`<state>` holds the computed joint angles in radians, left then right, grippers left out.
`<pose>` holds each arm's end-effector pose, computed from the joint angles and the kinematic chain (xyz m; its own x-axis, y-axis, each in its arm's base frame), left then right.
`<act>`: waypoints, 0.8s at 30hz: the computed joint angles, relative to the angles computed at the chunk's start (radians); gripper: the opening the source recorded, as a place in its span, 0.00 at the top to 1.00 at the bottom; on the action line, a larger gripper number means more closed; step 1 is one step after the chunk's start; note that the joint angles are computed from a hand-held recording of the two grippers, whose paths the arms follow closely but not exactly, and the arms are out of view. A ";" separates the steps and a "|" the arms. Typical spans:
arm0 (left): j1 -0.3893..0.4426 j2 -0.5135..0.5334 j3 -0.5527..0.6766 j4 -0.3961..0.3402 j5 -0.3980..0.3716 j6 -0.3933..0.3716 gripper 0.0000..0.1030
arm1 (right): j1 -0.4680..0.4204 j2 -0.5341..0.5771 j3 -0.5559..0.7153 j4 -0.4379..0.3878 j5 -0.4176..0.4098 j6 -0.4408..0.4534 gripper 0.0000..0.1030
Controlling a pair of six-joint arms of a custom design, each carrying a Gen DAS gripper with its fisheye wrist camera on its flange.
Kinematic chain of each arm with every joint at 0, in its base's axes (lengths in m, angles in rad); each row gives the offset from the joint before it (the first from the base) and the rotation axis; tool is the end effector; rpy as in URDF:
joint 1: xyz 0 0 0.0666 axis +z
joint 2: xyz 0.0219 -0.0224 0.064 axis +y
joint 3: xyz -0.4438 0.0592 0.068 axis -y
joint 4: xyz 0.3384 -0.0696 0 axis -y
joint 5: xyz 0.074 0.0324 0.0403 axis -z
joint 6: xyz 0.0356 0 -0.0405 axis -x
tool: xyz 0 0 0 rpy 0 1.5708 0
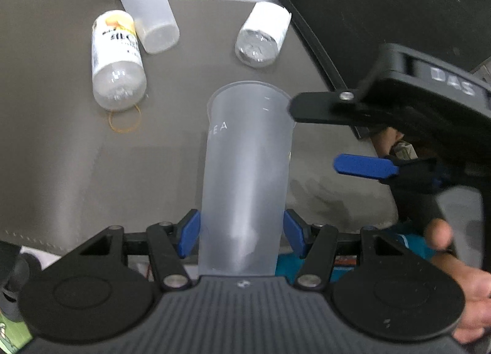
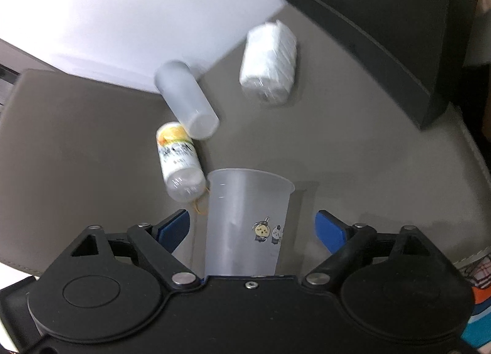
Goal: Flip cup upright
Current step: 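Grasp the cup with the right gripper while the left gripper releases it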
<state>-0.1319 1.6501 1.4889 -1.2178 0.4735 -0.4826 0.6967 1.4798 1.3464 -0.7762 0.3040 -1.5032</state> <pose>0.4725 -0.0795 0.4095 -0.7677 0.5185 -0.3766 0.6316 0.7114 -0.3081 0.3529 0.2808 0.4484 -0.5111 0.8136 -0.2772 0.5721 0.5627 0.5967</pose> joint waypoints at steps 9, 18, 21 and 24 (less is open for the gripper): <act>0.017 -0.009 0.003 -0.044 -0.008 -0.045 0.43 | -0.022 0.050 0.002 0.024 -0.069 0.016 0.08; 0.028 -0.009 0.000 -0.055 -0.017 -0.075 0.43 | -0.033 0.075 -0.024 0.092 -0.117 0.034 0.06; 0.030 -0.009 0.003 -0.062 -0.014 -0.079 0.43 | -0.032 0.082 -0.028 0.099 -0.115 0.055 0.11; 0.032 0.001 0.017 -0.081 -0.015 -0.075 0.43 | -0.027 0.073 -0.050 0.157 -0.114 0.068 0.30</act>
